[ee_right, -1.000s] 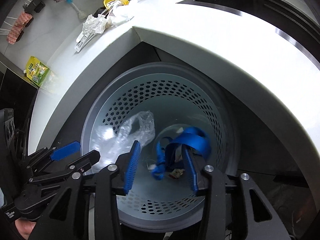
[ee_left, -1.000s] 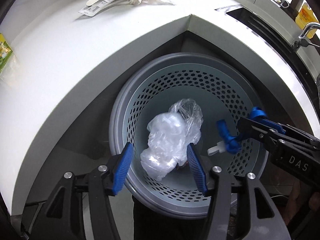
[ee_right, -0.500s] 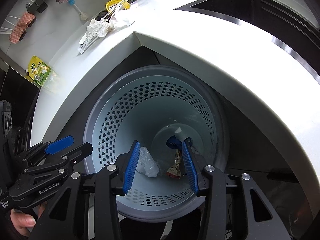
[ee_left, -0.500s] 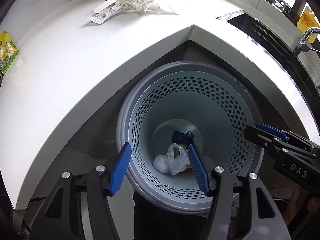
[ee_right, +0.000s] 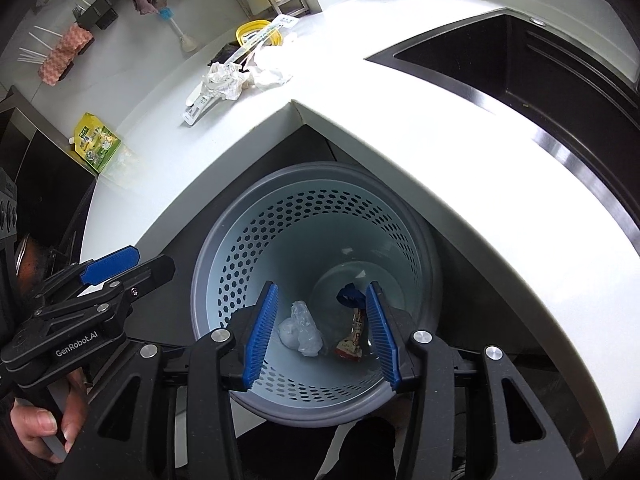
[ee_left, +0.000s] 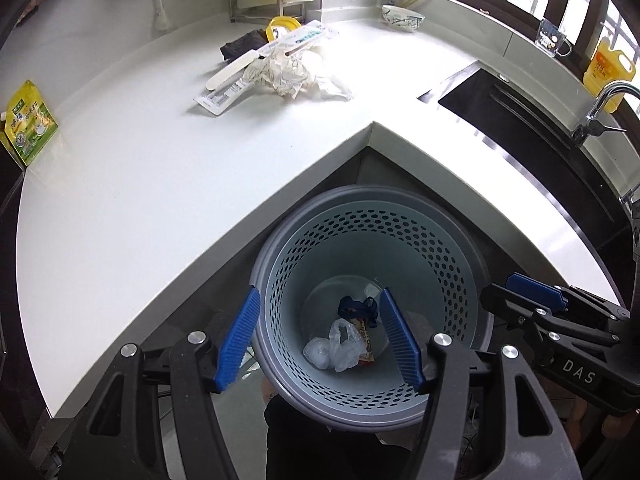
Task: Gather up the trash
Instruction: 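Open the left tool dropping the plastic bag while the right tool drops the strap into the basket, then move both tools from the basket to the toothbrush package and white tissue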
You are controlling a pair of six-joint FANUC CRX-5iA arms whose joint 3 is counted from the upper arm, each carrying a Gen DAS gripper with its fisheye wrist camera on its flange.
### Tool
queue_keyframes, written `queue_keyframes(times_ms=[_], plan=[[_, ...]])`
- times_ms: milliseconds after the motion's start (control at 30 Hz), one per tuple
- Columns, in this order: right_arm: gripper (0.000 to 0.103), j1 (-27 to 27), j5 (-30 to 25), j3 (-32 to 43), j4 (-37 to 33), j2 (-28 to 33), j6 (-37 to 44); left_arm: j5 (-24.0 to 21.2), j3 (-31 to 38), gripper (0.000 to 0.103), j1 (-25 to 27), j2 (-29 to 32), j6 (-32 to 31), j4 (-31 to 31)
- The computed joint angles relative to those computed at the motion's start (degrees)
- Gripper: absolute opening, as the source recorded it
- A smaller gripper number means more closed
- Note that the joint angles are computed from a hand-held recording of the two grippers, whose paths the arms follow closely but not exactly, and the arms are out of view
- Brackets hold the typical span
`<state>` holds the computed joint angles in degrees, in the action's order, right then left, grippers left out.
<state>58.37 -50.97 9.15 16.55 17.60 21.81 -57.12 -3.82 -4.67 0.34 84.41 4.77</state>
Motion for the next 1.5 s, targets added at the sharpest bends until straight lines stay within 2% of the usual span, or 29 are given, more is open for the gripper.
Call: queue_keyframes(times_ms=[367, 733, 1200, 1500], plan=[[0.049, 0.03, 0.18, 2.27, 4.28, -0.11, 0.35, 2.07, 1.45, 0.069, 2.05, -2.34, 1.26, -0.04], [0.052, -1.03, -0.86, 9.27, 7.27, 4.04, -0.64, 4.47, 4.68, 0.075, 6.10, -1.38, -3.15, 2.14], [0.056, -3.66, -7.09, 27.42, 9.26, 16.24, 0.73, 6.33, 13.85, 0.078, 11.03, 8.20, -13.63, 9.10], [0.056, -6.52, -14.90, 47.02, 8.05, 29.36, 5.57, 6.53, 21.13, 0.080, 11.96, 17.57, -20.16, 13.38]])
